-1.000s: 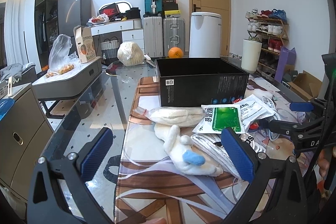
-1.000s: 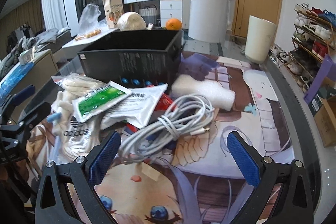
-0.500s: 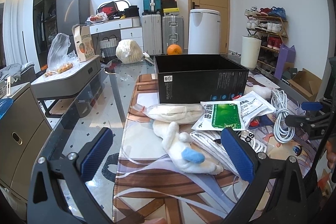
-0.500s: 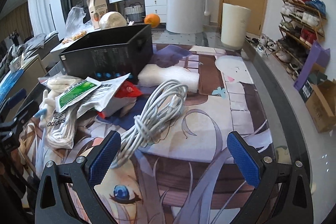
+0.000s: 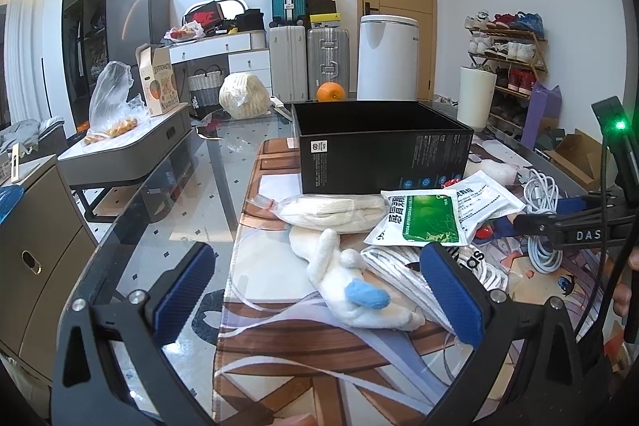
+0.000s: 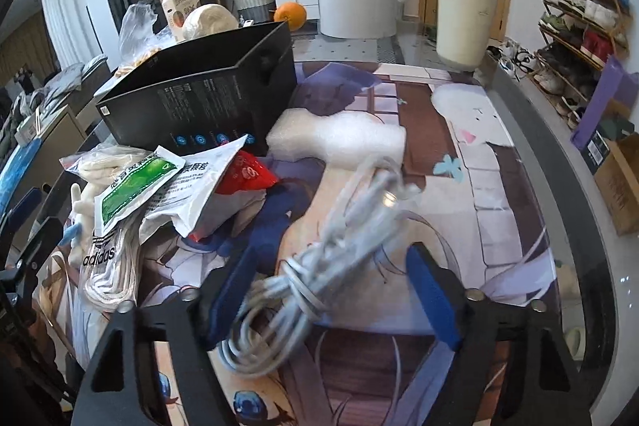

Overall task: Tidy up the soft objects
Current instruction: 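Grasp the white coiled cable with the right gripper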

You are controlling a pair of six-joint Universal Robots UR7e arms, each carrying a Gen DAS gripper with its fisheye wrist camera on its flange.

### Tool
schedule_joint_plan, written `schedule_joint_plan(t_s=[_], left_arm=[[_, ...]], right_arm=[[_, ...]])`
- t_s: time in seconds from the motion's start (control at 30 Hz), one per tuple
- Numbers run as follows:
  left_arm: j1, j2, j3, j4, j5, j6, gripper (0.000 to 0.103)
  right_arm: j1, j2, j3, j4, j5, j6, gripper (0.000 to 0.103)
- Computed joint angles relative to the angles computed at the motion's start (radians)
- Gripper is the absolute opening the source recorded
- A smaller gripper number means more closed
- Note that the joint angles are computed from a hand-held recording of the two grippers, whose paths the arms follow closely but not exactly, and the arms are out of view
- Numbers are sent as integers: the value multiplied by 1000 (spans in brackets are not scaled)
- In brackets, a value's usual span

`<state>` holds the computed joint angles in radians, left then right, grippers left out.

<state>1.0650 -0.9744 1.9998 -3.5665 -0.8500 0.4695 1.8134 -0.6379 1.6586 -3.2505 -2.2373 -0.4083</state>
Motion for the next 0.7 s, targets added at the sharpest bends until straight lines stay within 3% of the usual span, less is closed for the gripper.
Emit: schedule_joint_plan(t_s=[0.17,0.4,0.53,0.7], left_arm=[[0,2,1,-9,-1,12,103],[0,2,2,-9,-3,10,103],[0,3,1,-8,-2,8,103],[3,5,-2,-1,4,1,103]], right_arm=[[14,34,-21,-37,-34,-69,59],[9,21,-1,-43,-10,-75,57],[9,14,10,-53,16,-88,26],[5,4,39,-84,47,-99,26]])
